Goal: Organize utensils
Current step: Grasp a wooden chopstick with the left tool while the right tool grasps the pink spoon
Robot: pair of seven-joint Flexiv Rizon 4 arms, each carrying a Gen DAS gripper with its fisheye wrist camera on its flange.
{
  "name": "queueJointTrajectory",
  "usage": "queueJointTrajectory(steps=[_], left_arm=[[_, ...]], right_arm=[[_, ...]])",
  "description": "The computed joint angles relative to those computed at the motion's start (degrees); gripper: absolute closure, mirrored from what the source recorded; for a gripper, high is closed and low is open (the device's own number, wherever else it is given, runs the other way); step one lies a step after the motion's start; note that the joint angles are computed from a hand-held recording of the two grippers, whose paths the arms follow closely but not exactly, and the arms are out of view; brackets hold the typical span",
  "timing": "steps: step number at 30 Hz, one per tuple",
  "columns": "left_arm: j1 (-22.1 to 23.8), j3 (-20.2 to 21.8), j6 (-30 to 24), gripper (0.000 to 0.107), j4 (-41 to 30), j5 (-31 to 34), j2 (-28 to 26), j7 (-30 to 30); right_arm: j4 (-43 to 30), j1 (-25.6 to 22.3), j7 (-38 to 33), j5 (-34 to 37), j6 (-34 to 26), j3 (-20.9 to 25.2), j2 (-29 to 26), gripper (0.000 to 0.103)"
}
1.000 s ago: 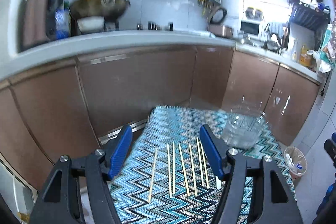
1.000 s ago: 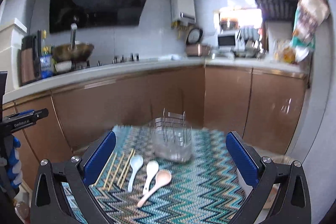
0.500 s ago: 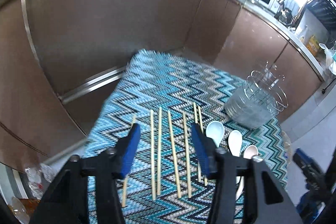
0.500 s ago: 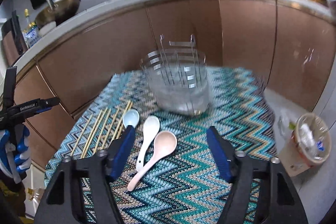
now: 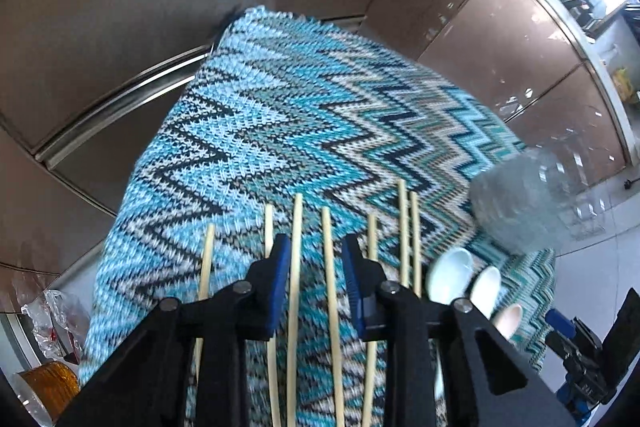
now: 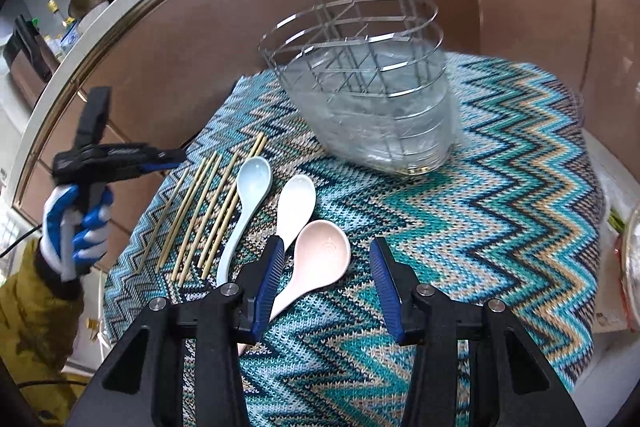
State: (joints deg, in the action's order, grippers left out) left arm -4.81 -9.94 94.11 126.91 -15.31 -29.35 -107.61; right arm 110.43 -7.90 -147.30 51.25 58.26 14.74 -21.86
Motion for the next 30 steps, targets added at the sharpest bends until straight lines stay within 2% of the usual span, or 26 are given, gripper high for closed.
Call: queueJointTrajectory(steps=[13, 22, 25, 27, 30], left_arm=[[-2.69, 3.89, -6.47, 0.099, -6.53, -0.62, -5.04, 1.17], [-6.54, 8.05, -7.06, 0.102, -7.54, 0.29, -5.28, -1.91], [-7.13, 8.73, -6.16, 0.102, -6.77, 0.72, -4.81, -2.98], [-7.42, 8.93, -5.14, 0.102, -5.72, 1.03, -3.93, -3.63], [-8.43, 9.80, -3.50, 0.102, -3.64, 1.90, -1.33, -4.46]], right_arm=[[-3.89, -0.90, 2.09, -5.99, -3.45, 0.12, -5.80, 0.060], [-8.50, -3.45, 1.77, -6.77, -10.26, 1.62, -9.90, 0.081], [-8.74, -3.58, 0.83, -6.99, -12.04, 1.77, -10.14, 0.091], [-8.36, -2.93, 0.48, -7.22, -11.59, 1.69, -10.14, 0.096], [-6.61, -2.04, 0.41, -6.81, -8.85, 1.79, -8.81, 0.097]])
